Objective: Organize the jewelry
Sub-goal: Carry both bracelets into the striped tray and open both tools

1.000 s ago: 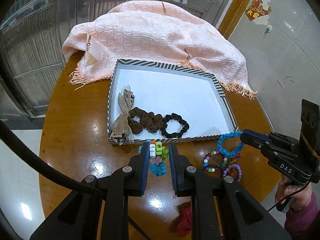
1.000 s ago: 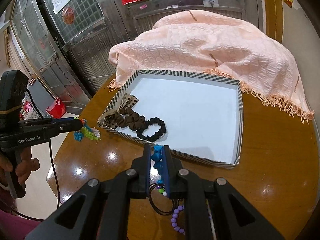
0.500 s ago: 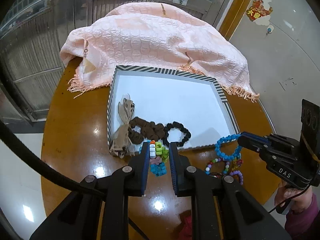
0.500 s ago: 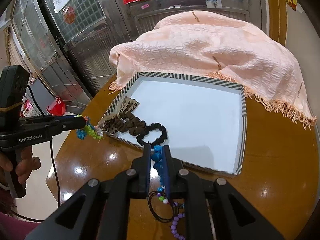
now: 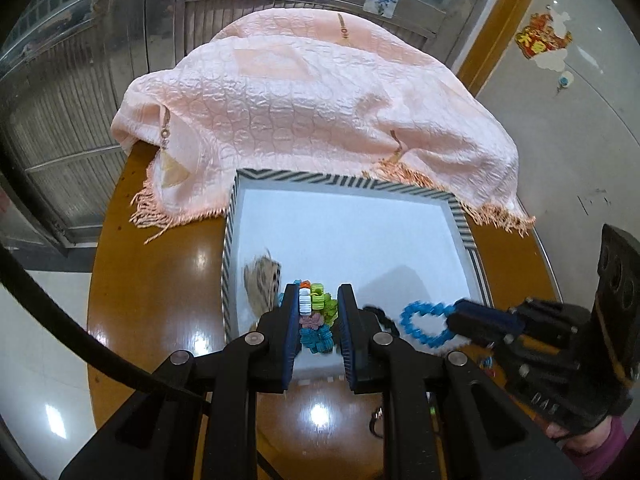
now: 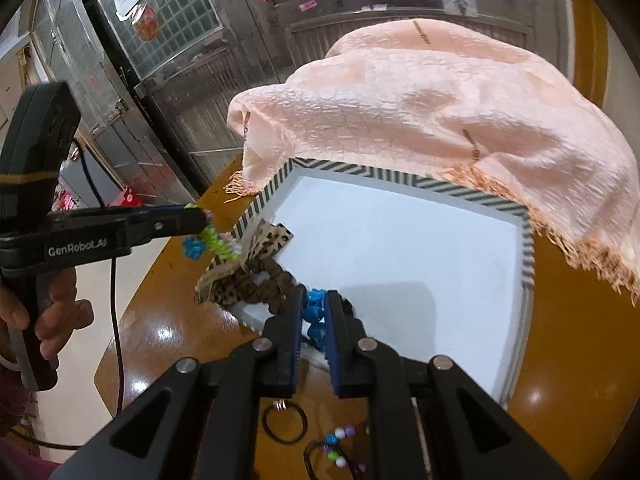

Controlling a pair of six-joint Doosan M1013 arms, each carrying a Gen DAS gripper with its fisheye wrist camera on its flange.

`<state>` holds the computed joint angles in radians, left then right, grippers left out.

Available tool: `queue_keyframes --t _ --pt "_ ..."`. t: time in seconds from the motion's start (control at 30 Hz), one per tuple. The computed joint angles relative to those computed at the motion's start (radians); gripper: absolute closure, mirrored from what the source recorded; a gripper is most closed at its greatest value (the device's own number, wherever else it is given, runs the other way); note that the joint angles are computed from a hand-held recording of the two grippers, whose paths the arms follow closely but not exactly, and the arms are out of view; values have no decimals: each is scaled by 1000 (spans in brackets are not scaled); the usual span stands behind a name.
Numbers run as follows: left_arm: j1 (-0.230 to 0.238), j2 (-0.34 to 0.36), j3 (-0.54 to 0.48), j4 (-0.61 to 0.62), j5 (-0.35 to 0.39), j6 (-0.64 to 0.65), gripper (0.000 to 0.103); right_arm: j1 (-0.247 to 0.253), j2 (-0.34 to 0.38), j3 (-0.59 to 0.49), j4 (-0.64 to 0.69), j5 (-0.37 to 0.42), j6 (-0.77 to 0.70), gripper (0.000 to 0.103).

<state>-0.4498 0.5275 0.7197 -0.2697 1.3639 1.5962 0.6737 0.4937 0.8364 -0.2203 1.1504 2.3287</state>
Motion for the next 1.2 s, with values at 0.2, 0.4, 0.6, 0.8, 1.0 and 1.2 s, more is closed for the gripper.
queue_keyframes --t 0.2,0.4,0.6,0.8,1.0,1.2 --pt "2 92 -132 2 69 -73 86 -28 63 -80 79 10 -75 92" --pt "-5 174 -244 40 137 -140 86 -61 122 -143 176 16 -141 92" --pt "-2 246 -341 50 201 -177 86 -103 161 -168 199 51 -116 92" --pt "-2 308 -427 83 258 -197 86 -129 164 -140 210 35 -78 92" --pt "-8 319 -436 149 272 -215 86 -134 187 -160 260 46 -69 91" --pt "6 319 -430 101 271 -244 74 -121 163 -133 218 40 -40 72"
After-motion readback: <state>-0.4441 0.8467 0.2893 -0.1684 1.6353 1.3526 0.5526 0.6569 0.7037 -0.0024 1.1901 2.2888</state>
